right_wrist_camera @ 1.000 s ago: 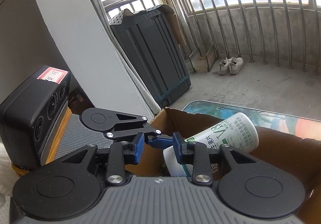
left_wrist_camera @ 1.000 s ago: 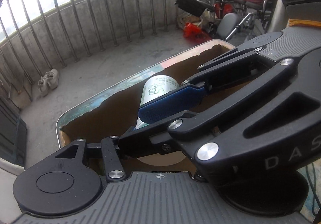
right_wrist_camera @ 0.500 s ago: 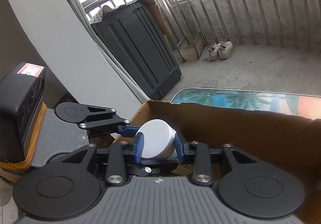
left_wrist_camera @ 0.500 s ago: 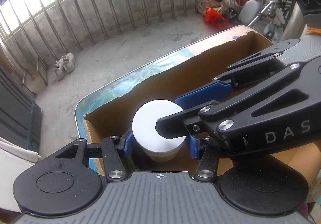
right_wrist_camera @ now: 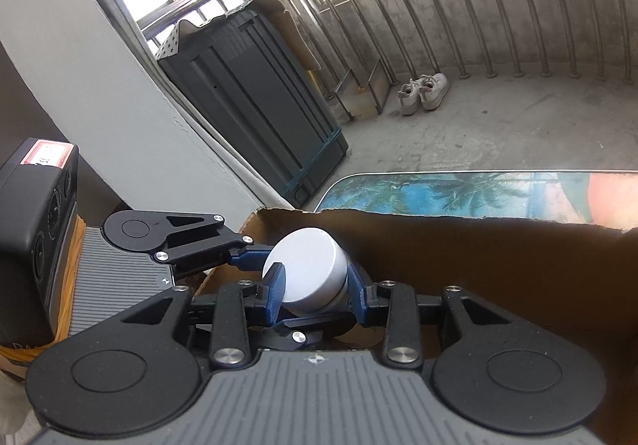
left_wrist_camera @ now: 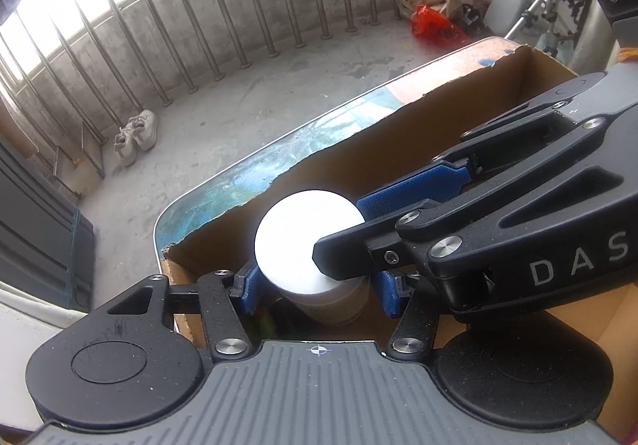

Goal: Organize rigid objects
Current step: 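Set the pill bottle upright in the box and open the right gripper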

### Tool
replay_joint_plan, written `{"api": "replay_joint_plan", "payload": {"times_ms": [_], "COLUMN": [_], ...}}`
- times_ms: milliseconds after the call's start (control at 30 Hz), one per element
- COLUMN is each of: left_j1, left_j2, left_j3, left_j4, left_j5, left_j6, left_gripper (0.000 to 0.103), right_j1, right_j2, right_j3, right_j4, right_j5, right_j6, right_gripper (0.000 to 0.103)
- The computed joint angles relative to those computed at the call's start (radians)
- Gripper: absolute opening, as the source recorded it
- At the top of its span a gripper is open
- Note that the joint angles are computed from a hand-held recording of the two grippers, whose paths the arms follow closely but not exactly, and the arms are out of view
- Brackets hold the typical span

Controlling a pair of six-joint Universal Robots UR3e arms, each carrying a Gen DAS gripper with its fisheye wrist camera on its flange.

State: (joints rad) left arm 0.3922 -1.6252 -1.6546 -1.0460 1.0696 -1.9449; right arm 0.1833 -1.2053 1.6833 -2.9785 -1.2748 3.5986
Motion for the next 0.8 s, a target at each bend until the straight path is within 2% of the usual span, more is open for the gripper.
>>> {"api": "replay_joint_plan", "payload": {"times_ms": [133, 233, 333, 467, 567, 633, 800], "left_j1": [0.017, 0.032, 0.010, 0.032, 0.081, 0.118, 0.267], "left_j2": [0.023, 0.039, 0.029, 0.072, 0.141, 0.196, 0.372], "left_j3": [-0.027, -0.037, -0.027, -0.054, -0.096, -0.122, -0.140], "left_j4": [0.005, -0.002, 0.020, 0.021, 0.002, -0.028, -0.236], "left_j5": [-0.009, -0.035, 0.004, -0.008, -0.038, -0.054, -0.146], "left_j6": [0.017, 0.033, 0.000, -0.006, 0.049, 0.072, 0.199], "left_gripper": [0.061, 0.059, 0.058, 0.069, 0.070, 0.070, 0.070], "right_j1": [0.012, 0.015, 0.009, 0.009, 0.016, 0.022, 0.019], "right_j2": [0.001, -0.013, -0.032, -0.073, -0.123, -0.171, -0.340], "right_j3": [-0.016, -0.004, 0.021, 0.056, 0.094, 0.124, 0.229], "right_j4": [0.018, 0.020, 0.015, 0.017, 0.015, 0.031, 0.058], "right_j5": [-0.023, -0.044, -0.047, -0.070, -0.106, -0.131, -0.154], "right_j6": [-0.007, -0.005, 0.007, 0.008, 0.005, 0.010, 0.017], "right_gripper": [0.038, 0.038, 0.038, 0.038, 0.038, 0.038, 0.038]}}
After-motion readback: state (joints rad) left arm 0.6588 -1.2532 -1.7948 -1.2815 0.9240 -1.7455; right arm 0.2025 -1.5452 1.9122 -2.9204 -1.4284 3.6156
